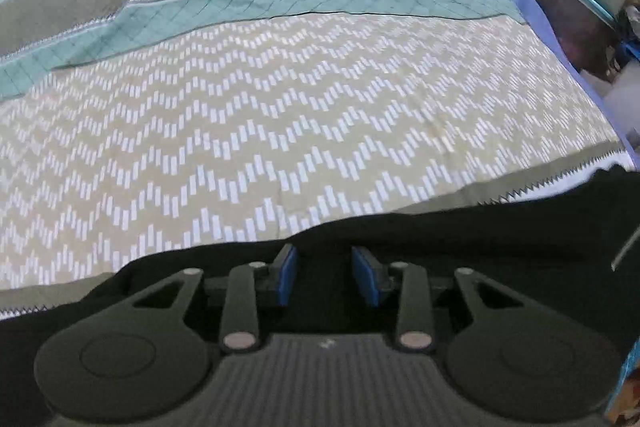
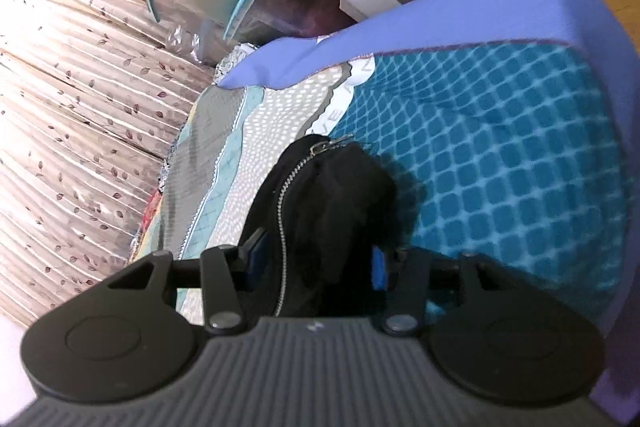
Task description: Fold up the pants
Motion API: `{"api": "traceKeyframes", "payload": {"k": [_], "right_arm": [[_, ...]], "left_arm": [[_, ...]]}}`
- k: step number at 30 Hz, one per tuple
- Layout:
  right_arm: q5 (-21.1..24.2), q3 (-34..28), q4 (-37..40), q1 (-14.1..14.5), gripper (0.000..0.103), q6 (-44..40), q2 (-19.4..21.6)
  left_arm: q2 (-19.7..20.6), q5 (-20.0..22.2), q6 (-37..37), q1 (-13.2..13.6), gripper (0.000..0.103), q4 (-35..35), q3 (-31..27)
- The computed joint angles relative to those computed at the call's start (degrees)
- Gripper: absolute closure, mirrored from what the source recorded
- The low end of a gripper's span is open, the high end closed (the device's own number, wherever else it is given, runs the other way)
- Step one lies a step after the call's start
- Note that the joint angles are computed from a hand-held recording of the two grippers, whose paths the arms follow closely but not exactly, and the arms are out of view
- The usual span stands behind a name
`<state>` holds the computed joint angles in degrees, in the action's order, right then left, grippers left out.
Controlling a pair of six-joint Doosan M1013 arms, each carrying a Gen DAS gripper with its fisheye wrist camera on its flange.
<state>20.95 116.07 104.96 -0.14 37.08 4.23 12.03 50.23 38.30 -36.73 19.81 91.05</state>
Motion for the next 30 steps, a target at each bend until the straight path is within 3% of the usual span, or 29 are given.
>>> {"api": "traceKeyframes", "payload": {"k": [3,4,6,9,13,17,20,21,23,25,26,28,30], "right_arm": [[-0.03,-0.81,-0.40,0.38,0.055,-0.50,0.57],[-0.52,-1.32,-4.05,0.55,0.069,2.13,0.58],[0.72,-2.00,-9.38,0.38,0.085,5.56,0.62],[0.68,-2.20,-9.68,1.01,0.088,3.96,-0.60],[1.84,-3.11,-10.12,3.48,0.088,-4.95,-2.84],[3.15,-4.43,-20.85,8.09,0.088,-12.96,-4.99],[3.27,-4.69,-35.24,13.15,0.086,-17.30,-5.96],[3.13,-4.59,-39.90,14.57,0.081,-17.10,-5.93],[2.26,-4.42,-52.93,18.05,0.074,-11.00,-5.15],[2.11,-4.16,-64.89,20.84,0.050,-4.74,-4.27],[-1.00,-2.93,-67.85,22.32,0.046,-5.64,-4.66],[-3.81,-1.46,-64.76,23.05,0.039,-11.91,-5.92],[-0.80,-1.51,-56.60,21.64,0.039,-17.47,-6.87]], "left_arm": [[-1.60,-1.63,0.84,-0.39,0.068,-1.46,1.16],[-2.45,-2.64,1.03,-0.28,0.068,-2.76,1.95],[-3.90,-4.43,0.90,-0.34,0.067,-5.13,3.11],[-6.10,-7.56,0.54,-0.15,0.065,-7.85,4.98],[-9.66,-10.90,-1.22,0.23,0.062,-9.21,8.15],[-14.00,-12.73,-4.48,0.18,0.060,-7.92,12.24],[-17.22,-12.63,-8.38,0.08,0.057,-5.66,15.67],[-18.05,-12.27,-9.65,0.21,0.055,-4.94,16.68],[-19.89,-10.66,-13.08,0.10,0.055,-3.07,18.67],[-22.37,-8.59,-17.49,-0.27,0.055,-1.53,20.93],[-23.63,-7.78,-19.54,-0.44,0.055,-0.75,21.94],[-26.42,-6.04,-24.20,-1.12,0.054,1.54,24.01],[-29.13,-4.21,-28.64,-1.71,0.054,3.90,25.88]]}}
